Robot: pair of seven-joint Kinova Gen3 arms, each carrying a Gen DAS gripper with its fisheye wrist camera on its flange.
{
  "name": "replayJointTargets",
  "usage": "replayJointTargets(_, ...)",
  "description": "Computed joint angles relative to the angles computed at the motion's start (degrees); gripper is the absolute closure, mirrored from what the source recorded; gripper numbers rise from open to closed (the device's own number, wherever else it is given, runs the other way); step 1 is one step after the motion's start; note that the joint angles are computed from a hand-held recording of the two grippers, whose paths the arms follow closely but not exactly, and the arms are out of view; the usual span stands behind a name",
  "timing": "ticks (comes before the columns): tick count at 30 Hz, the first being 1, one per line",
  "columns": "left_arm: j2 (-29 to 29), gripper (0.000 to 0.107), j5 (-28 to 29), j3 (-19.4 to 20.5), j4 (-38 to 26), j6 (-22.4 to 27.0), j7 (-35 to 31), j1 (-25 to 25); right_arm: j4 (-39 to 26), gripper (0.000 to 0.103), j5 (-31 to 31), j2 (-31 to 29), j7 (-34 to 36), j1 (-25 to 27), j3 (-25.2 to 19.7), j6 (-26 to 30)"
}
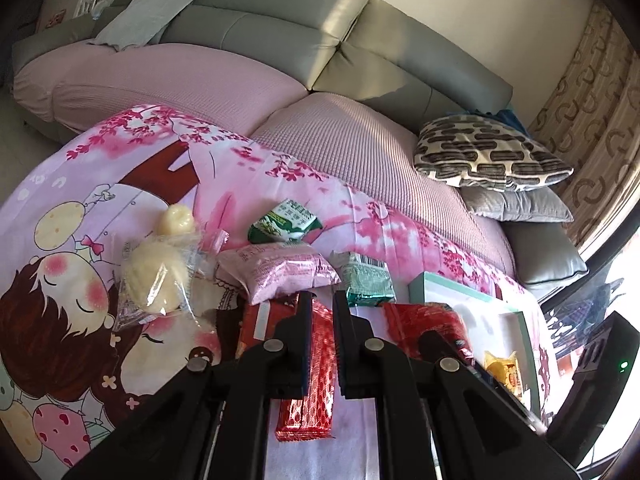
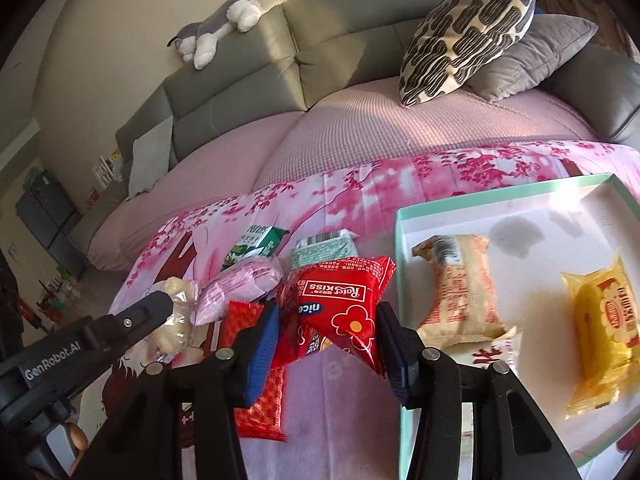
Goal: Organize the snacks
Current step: 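Close both grippers firmly on the red bags while holding them at the pile, then lift both held red bags and carry them over the teal tray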
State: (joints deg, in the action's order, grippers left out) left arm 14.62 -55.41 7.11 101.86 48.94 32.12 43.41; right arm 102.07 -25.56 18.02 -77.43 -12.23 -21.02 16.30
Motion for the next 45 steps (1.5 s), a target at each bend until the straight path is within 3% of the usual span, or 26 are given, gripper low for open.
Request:
replayJointTargets(7, 0.7, 0.097, 4.06, -0.13, 0.02, -1.47, -2.81, -1.74, -0.47, 0.052, 0.67, 0.0, -1.01, -0.24, 1.69, 1.4)
replayJointTargets(11, 1.65, 0.09, 9.06, -0.56, 0.41, -5.82, -7.43, -4.02, -0.39, 0.052, 2.54, -0.02, -1.94, -2.07, 3.47, 3.23)
replayJointTargets(15, 3.0, 0.076, 13.76, -1.15, -0.94, -6.52, -13.22, -4.43, 0.23, 0.052, 3.67, -0.61, -3.15, -3.06, 4.7, 3.65)
replayJointTargets(22, 4.85, 0.075, 17.08, -2.87, -3.59, -6.76, -19.86, -2.84, 1.84, 0.052, 3.55, -2.92, -2.97, -2.34, 5.01, 3.25)
replayJointTargets(26, 5.78, 0.075, 19.38, -3.07, -4.35, -9.84, -24.03, -3.18, 2.52, 0.052, 2.75, -4.06, -2.68, -1.48, 5.29, 2.89)
replayJointTargets(28, 7.02, 0.075, 21.64, -2.87, -5.9, -9.72, -27.62, -3.7, 2.55, 0.052, 2.55, -4.25, -2.68, -1.28, 5.62, 3.06)
replayJointTargets(31, 9.16, 0.073, 23.69, -3.6, -9.5, -5.82, -31.57, -2.63, 2.45, 0.052, 2.3, -4.43, -2.7, -1.03, 6.01, 3.56)
replayJointTargets(32, 9.32, 0.065, 23.88, -3.92, -10.07, -5.23, -32.39, -2.26, 2.47, 0.052, 2.05, -4.52, -2.48, -0.77, 6.01, 3.61)
replayJointTargets(33, 9.24, 0.051, 23.88, -4.44, -9.98, -5.53, -32.42, -1.89, 2.55, 0.052, 1.73, -4.65, -2.25, -0.48, 5.98, 3.59)
replayJointTargets(34, 9.26, 0.046, 23.95, -4.89, -9.94, -5.31, -32.34, -1.55, 2.61, 0.052, 1.52, -4.72, -2.12, -0.35, 6.02, 3.55)
replayJointTargets(40, 10.15, 0.045, 26.04, -5.75, -11.02, -0.59, -32.2, -1.67, 2.67, 0.052, 0.39, -4.75, -1.14, 0.36, 6.07, 3.91)
replayJointTargets(45, 8.98, 0.044, 26.28, -5.76, -8.61, -3.83, -30.62, -2.23, 2.78, 0.052, -0.21, -4.82, -0.78, 0.43, 6.19, 3.9)
